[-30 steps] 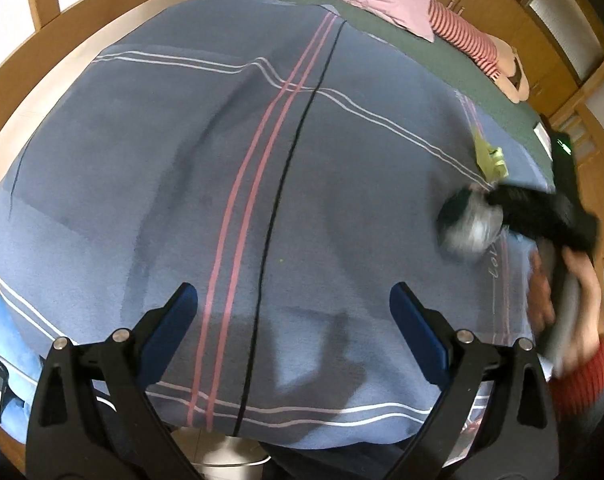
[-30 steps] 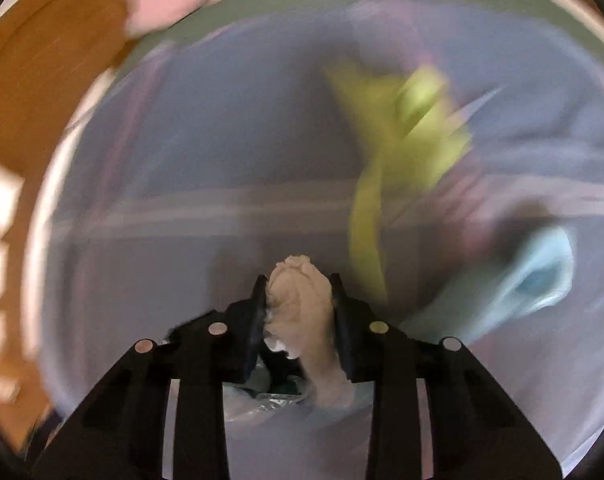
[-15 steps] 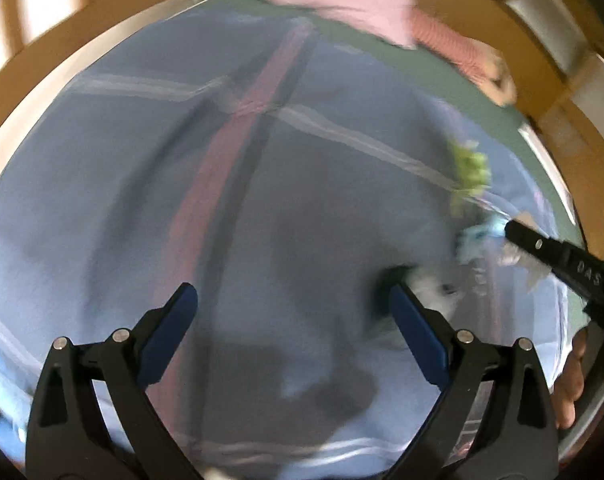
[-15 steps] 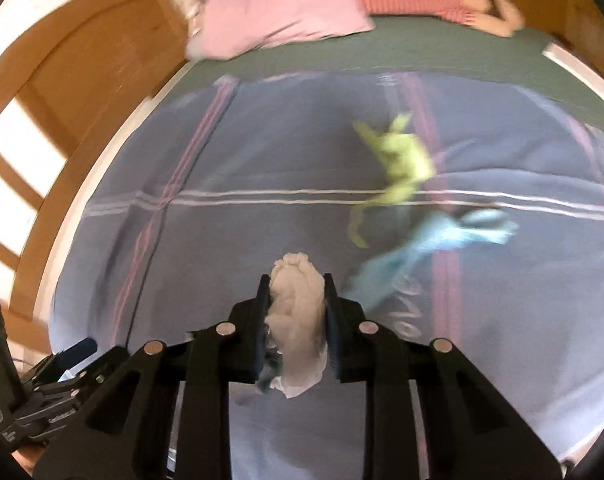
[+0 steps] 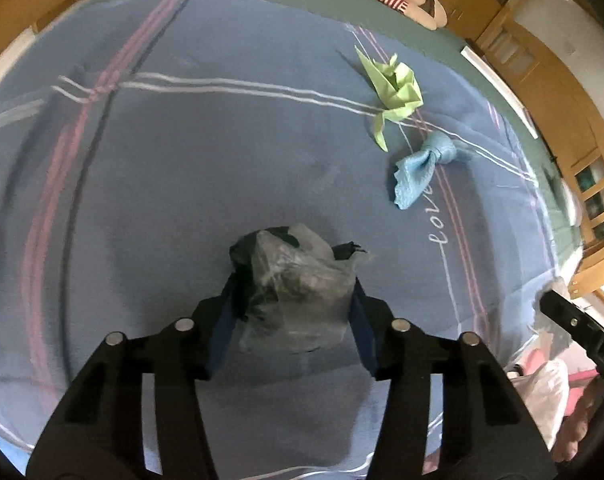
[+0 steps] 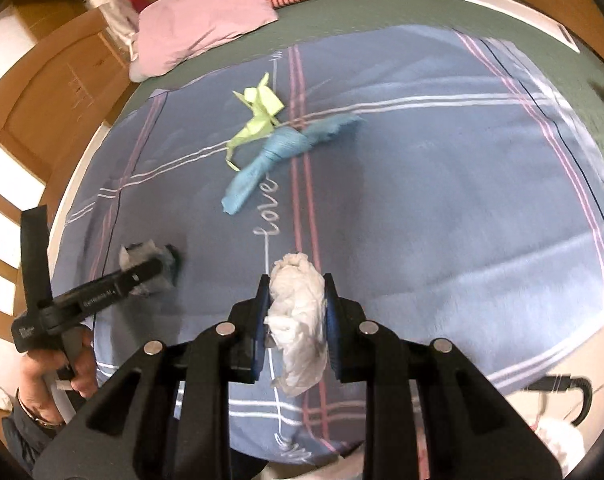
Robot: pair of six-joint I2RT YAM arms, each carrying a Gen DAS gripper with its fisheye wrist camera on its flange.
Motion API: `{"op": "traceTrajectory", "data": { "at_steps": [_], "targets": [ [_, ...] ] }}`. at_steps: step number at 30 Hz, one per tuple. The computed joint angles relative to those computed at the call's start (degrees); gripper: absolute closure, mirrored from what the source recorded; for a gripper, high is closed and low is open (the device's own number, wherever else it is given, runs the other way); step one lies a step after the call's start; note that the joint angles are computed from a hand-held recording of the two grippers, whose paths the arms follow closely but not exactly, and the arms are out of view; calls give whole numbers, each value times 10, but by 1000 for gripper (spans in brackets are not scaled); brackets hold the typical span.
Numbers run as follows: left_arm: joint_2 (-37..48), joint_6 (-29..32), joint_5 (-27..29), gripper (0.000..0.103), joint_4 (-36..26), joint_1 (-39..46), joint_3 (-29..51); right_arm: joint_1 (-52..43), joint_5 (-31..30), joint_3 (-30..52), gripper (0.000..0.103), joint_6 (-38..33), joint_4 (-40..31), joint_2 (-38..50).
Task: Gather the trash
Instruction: 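Lift the clear plastic bag and white tissue off the bed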
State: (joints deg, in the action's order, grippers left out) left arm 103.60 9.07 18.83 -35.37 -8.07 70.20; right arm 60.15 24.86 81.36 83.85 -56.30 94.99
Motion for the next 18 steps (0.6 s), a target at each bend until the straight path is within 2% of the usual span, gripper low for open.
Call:
{"op": "traceTrajectory", "data": {
  "at_steps": [5, 9, 14, 18],
  "targets": [
    [-107, 23, -58, 53, 76, 0, -74, 33, 37, 34, 78, 40, -31, 24],
    [-211, 63, -115, 52, 155, -5, -152, 46, 49, 81, 78, 36, -48, 58],
    [-260, 94, -118, 52, 166, 4, -179, 62, 65, 153, 78, 45, -93, 109],
    [-279, 106, -108, 52, 143, 15, -186, 75, 74, 196, 78, 61, -119, 139]
  ]
}}
